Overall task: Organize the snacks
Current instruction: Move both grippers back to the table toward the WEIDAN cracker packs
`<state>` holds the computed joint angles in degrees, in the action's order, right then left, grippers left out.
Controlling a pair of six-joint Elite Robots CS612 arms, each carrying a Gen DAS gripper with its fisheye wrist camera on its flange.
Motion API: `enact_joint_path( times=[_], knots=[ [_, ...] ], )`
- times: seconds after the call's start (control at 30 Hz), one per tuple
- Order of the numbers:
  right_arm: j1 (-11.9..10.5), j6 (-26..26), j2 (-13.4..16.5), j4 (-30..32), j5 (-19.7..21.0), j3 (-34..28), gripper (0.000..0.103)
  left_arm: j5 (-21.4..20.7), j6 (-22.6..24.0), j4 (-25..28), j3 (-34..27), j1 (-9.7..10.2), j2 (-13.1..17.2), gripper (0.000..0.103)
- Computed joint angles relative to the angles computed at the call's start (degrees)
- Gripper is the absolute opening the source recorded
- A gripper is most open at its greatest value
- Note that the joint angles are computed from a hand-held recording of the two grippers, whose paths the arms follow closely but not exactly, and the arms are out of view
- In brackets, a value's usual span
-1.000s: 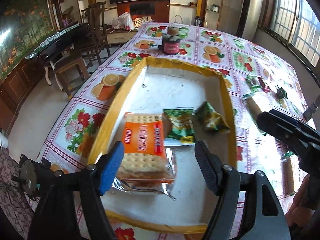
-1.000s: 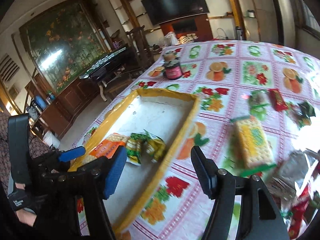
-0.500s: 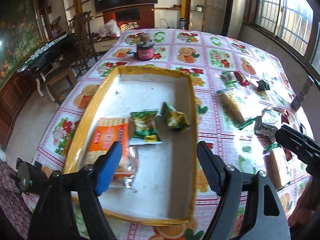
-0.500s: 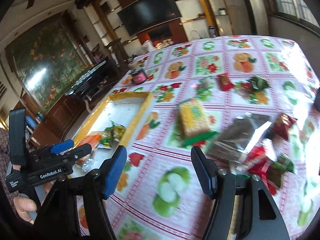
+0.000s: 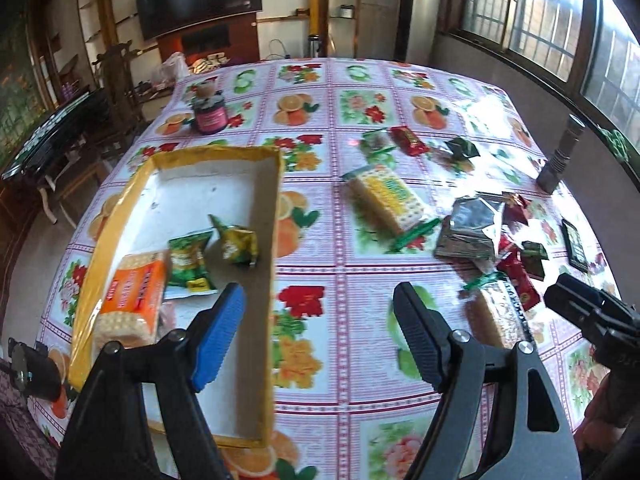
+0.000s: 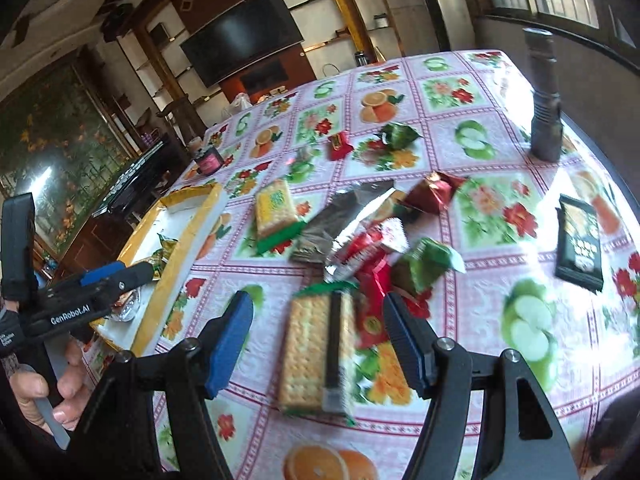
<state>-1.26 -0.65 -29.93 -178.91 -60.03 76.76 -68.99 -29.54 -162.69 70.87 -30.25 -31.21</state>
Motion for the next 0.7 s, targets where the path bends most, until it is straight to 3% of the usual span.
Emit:
enact_joint_path(
  times=[0.7],
  knots=[
    [2.03, -8.21, -0.62, 5.11, -6.66, 1.32, 0.067, -3.23, -1.67, 6.62, -10.22, 0.10, 4.37, 0.077]
  ],
)
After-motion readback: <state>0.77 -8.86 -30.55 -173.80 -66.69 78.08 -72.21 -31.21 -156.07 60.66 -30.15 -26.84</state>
